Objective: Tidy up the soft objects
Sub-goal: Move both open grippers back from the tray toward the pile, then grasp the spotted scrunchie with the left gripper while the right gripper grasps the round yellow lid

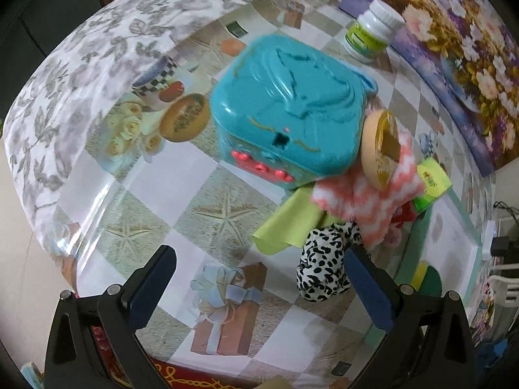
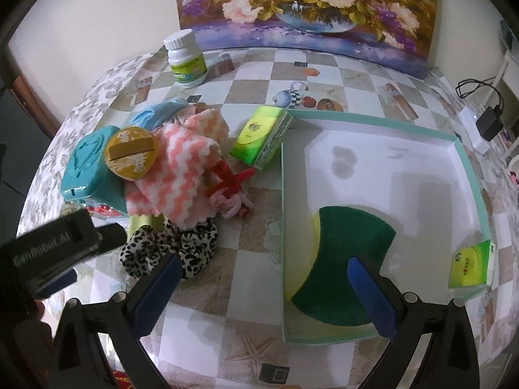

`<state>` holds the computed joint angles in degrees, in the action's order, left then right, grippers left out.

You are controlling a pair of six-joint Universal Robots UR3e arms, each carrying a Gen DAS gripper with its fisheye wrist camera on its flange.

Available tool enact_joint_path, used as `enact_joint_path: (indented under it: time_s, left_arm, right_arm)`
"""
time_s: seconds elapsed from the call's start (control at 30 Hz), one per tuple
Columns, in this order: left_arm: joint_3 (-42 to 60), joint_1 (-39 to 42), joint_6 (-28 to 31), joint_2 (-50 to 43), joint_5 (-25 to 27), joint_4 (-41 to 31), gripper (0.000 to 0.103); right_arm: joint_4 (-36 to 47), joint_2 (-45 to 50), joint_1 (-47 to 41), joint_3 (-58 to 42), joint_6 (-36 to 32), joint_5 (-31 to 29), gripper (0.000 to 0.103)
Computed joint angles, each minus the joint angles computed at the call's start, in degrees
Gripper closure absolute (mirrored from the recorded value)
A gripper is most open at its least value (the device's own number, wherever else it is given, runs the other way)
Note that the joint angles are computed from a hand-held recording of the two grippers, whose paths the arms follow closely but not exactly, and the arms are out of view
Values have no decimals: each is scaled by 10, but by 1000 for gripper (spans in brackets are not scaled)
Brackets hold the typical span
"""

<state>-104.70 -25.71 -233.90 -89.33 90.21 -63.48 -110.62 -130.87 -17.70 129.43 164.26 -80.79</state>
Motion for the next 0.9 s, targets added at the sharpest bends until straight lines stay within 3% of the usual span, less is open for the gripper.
enact_joint_path:
  time_s: [0.53, 0.77, 0.9]
  left_arm:
    - [36, -6, 23, -77, -47, 35, 3]
    - [48, -13, 31, -107, -64, 60, 60]
    - [55, -21, 29, -123, -71, 79, 71]
  right_arm:
    - [-29, 7, -1, 10, -12, -32, 0]
    - [-25, 5, -8, 10, -17, -33, 0]
    - [-25, 6, -9, 10, -19, -34, 0]
